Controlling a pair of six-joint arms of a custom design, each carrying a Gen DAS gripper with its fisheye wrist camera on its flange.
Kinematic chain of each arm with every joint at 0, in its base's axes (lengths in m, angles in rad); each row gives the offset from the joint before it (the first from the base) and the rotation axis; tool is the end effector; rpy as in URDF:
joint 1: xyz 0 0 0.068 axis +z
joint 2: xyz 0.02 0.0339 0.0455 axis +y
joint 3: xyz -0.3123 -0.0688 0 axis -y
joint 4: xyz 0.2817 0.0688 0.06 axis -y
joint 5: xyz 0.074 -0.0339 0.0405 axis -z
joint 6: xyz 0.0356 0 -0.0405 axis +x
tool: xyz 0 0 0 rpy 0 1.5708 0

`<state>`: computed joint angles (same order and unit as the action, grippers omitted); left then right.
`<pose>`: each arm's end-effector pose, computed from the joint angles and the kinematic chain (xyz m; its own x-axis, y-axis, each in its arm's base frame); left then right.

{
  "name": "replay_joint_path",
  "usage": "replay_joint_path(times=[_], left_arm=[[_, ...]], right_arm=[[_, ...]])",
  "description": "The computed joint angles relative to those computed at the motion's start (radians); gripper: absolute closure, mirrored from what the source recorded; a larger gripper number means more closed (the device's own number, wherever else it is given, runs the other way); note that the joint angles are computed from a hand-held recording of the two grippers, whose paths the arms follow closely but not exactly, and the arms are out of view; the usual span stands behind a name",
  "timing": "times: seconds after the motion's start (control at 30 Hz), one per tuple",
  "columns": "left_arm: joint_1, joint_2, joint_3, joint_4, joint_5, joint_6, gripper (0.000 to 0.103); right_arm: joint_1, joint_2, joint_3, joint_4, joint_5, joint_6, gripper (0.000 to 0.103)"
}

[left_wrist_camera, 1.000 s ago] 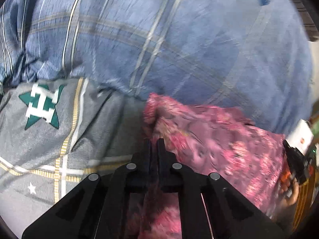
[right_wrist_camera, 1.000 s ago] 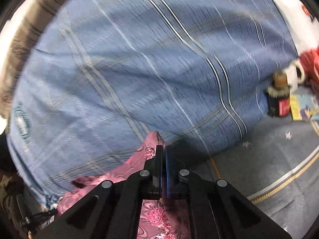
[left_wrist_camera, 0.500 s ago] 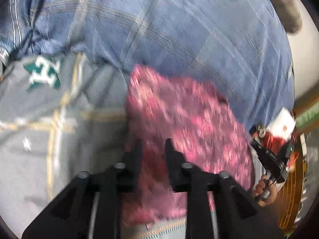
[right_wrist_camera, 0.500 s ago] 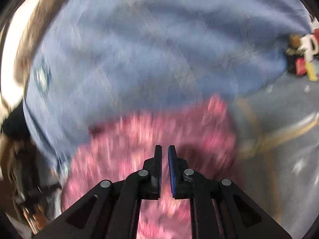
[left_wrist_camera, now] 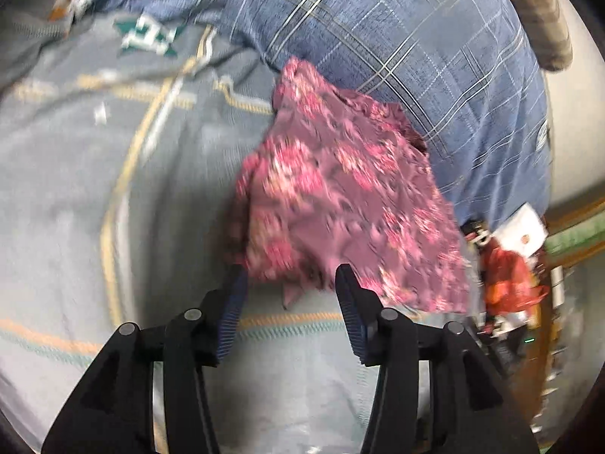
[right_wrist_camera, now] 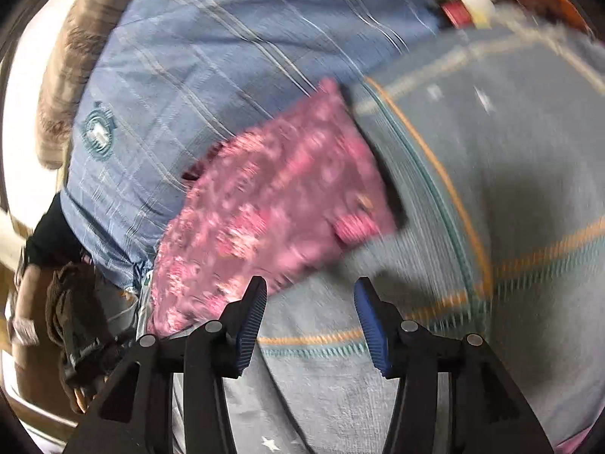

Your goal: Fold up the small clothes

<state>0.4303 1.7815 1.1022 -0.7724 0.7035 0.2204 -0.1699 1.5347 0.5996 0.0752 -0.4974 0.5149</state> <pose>0.3315 0.1268 0.1882 -0.9348 -0.2456 -0.2564 -0.0450 0.7981 -0.6008 0.2916 -0.0328 0.1548 -0.7280 0.5640 -0.3899 0.2300 0.7366 0.6360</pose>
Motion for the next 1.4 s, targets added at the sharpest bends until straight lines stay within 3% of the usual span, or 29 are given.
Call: replay_joint_path(times=[0.13,0.27,0.3,0.33,0.37,0.4,0.43,0.53,0.73,0.8,0.9,0.97,1.03,1.07,1.1,1.17,1.27,1.4], left_arm=[[-0.018,0.033,-0.010,-0.022,0.019,-0.088,0.056],[-0.030,0.034,-0.026,0.041,0.037,-0.185,0.053],[-0.039,0.037,-0.024,0.058,0.036,-0.210,0.052],[-0.055,0.036,-0.022,0.091,0.025,-0.249,0.052],[-0.069,0.034,-0.022,0.122,0.008,-0.275,0.059],[-0.086,0.030,-0.016,0.146,-0.033,-0.296,0.092],[-0.093,0.033,-0.003,0.142,-0.055,-0.299,0.100],[-0.061,0.028,-0.003,0.152,-0.034,-0.306,0.099],[-0.073,0.053,-0.026,0.157,-0.090,-0.269,0.099],[-0.056,0.048,-0.016,0.118,-0.065,-0.243,0.098],[-0.017,-0.017,-0.035,0.075,-0.071,-0.147,0.096],[0.008,-0.097,-0.079,0.094,-0.083,-0.107,0.096],[0.001,-0.159,-0.096,0.116,-0.089,-0.102,0.095],[-0.014,-0.174,-0.093,0.130,-0.093,-0.113,0.088],[-0.038,-0.185,-0.090,0.149,-0.103,-0.124,0.072],[-0.131,-0.205,-0.084,0.218,-0.194,-0.170,0.053],[-0.249,-0.187,-0.068,0.302,-0.333,-0.201,0.051],[-0.346,-0.077,-0.020,0.343,-0.481,-0.254,0.045]], right_arm=[[-0.037,0.089,-0.036,0.225,-0.078,0.210,0.052],[-0.045,0.177,-0.002,0.346,-0.118,0.366,0.051],[-0.044,0.186,0.005,0.356,-0.120,0.379,0.057],[-0.045,0.187,0.021,0.331,-0.118,0.363,0.072],[-0.049,0.182,0.044,0.286,-0.114,0.329,0.096],[-0.058,0.168,0.053,0.264,-0.124,0.320,0.097],[-0.076,0.147,0.040,0.302,-0.140,0.330,0.098],[-0.119,0.057,0.026,0.292,-0.116,0.257,0.098],[-0.107,0.190,0.062,0.194,-0.048,0.177,0.098],[-0.122,0.184,0.034,0.237,-0.079,0.196,0.096],[-0.158,0.098,0.009,0.142,-0.087,0.193,0.089],[-0.187,0.010,-0.031,0.111,-0.055,0.223,0.084],[-0.191,-0.089,-0.090,0.165,0.008,0.263,0.084],[-0.174,-0.126,-0.100,0.178,0.038,0.253,0.084],[-0.137,-0.152,-0.092,0.173,0.083,0.226,0.082],[-0.026,-0.169,-0.035,0.113,0.197,0.128,0.076],[0.106,-0.118,0.055,0.074,0.342,0.005,0.075],[0.164,0.013,0.137,0.050,0.453,-0.041,0.067]])
